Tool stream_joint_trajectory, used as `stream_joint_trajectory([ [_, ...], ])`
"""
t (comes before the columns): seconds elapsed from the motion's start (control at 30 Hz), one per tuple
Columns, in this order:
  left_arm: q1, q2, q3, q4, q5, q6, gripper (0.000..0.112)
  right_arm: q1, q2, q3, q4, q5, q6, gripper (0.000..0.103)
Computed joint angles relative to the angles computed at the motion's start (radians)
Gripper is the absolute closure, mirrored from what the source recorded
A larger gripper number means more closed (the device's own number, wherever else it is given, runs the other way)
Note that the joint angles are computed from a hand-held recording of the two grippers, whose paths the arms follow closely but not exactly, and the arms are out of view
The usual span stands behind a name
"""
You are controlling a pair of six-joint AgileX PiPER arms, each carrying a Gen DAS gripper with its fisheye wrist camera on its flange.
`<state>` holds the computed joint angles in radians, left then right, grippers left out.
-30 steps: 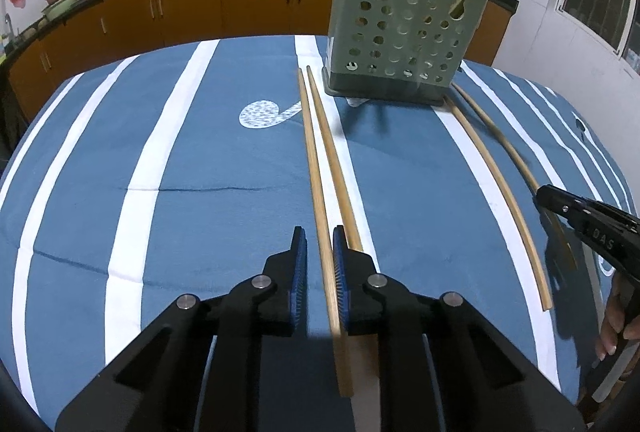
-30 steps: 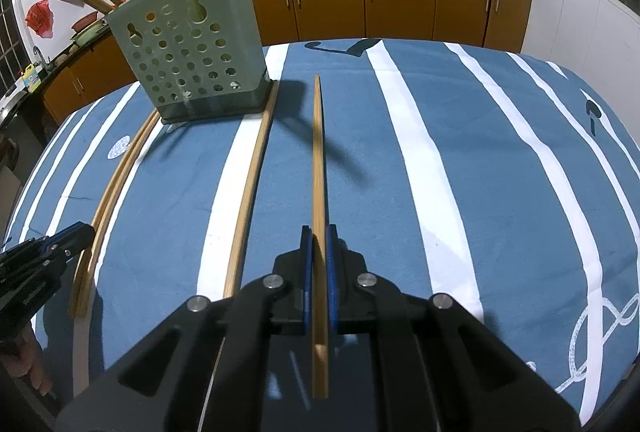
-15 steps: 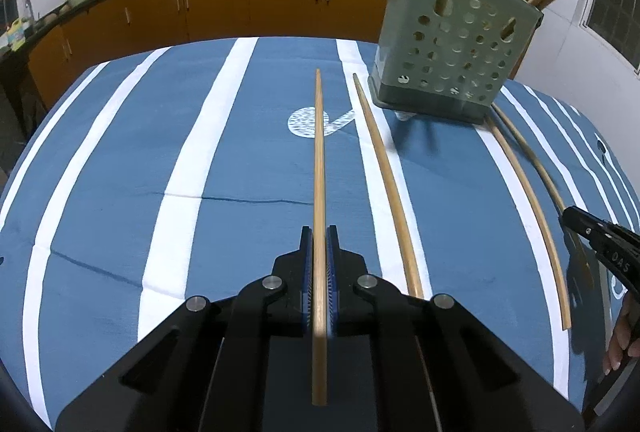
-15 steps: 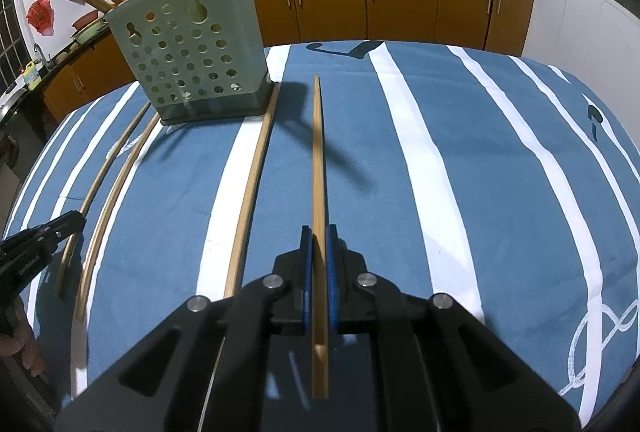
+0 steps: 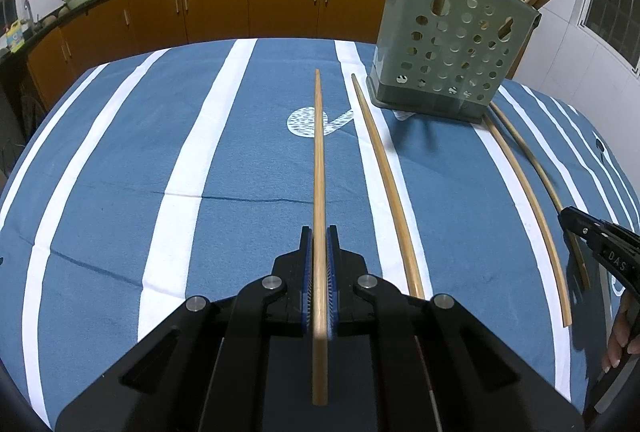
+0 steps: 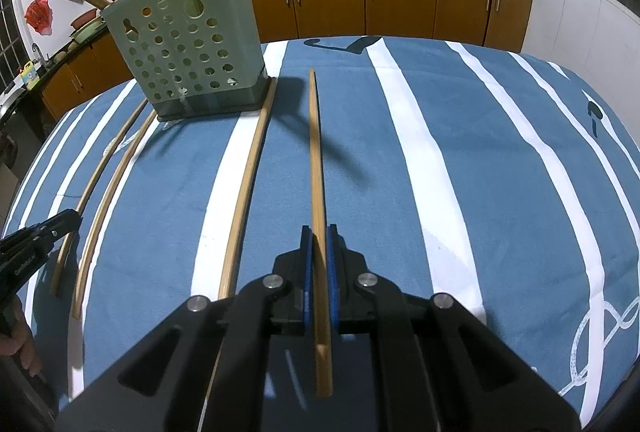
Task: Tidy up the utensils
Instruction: 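Close the left gripper on a wooden chopstick and lift it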
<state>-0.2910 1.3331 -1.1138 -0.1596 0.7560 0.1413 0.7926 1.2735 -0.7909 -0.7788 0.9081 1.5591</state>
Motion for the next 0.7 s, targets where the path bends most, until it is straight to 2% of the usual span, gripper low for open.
stream_joint_trajectory([
  [0.7, -0.006, -0.003, -0.001, 0.005, 0.001, -0.015, 0.105, 0.008, -0.015, 0.026, -0.038, -0.011, 0.035, 0.095],
])
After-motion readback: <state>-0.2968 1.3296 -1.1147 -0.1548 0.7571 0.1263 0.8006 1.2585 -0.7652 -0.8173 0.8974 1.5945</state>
